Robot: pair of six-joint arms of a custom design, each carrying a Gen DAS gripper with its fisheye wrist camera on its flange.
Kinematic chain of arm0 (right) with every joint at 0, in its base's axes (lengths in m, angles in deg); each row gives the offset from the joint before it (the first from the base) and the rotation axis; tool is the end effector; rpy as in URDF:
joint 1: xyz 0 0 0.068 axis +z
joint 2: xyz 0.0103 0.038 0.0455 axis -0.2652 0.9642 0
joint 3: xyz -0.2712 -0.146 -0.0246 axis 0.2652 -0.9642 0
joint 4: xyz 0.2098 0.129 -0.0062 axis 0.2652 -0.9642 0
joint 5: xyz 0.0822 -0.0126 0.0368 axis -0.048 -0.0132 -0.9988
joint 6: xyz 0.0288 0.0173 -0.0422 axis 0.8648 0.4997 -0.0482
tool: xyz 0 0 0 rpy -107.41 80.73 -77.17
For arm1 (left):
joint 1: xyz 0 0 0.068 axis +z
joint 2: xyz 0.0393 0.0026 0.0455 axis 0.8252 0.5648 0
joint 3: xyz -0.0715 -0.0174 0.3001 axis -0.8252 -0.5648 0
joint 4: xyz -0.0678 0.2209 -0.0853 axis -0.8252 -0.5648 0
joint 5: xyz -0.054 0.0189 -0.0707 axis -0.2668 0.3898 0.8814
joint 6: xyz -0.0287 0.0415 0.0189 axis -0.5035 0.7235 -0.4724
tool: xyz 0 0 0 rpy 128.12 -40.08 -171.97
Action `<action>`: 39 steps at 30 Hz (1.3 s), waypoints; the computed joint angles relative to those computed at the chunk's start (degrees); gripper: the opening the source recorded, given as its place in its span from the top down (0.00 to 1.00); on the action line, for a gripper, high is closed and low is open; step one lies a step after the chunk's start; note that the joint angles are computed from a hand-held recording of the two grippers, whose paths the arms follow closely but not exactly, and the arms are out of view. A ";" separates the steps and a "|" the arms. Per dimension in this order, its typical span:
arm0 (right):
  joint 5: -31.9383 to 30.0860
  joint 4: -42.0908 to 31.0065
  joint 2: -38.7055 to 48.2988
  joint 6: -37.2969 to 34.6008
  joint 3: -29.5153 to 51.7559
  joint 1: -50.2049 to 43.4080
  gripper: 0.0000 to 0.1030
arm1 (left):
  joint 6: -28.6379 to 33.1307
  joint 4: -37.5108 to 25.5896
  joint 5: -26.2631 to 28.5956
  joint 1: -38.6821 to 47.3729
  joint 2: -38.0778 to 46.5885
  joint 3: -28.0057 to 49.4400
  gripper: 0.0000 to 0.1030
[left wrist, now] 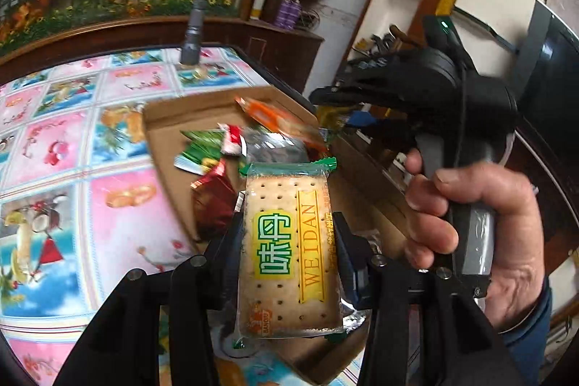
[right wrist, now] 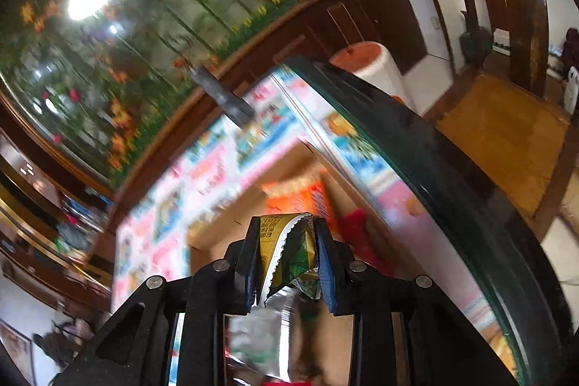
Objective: Organize snacks
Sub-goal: 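Lower the cracker pack and snack bag into the box and open both grippers, then grasp the green garlic-flavour pea bag with the right gripper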
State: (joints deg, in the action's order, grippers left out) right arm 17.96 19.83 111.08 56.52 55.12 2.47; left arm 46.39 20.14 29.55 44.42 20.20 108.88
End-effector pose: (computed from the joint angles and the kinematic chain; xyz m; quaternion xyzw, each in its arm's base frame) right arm 0.3028 0.0952 0.1341 0.2387 0.8701 0.2085 0.3775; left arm 0.2478 -0.0671 0.1102 0.2125 0.8662 -0.2635 0.3676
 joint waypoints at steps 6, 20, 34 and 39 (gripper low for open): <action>3.19 -10.52 0.87 -0.59 3.71 0.63 0.69 | 0.18 2.96 -0.72 -2.79 1.77 -0.72 0.56; 3.61 -11.58 -0.36 -1.02 4.19 2.05 0.53 | 2.44 6.07 -0.69 -3.72 3.05 -2.38 0.56; 4.75 -1.55 -2.37 -3.27 0.81 4.20 0.52 | 10.23 -6.34 6.58 10.55 -6.75 -0.22 0.43; 5.20 -1.62 -2.04 -4.47 1.60 5.56 0.52 | 20.85 -15.76 9.93 21.24 -5.92 3.26 0.40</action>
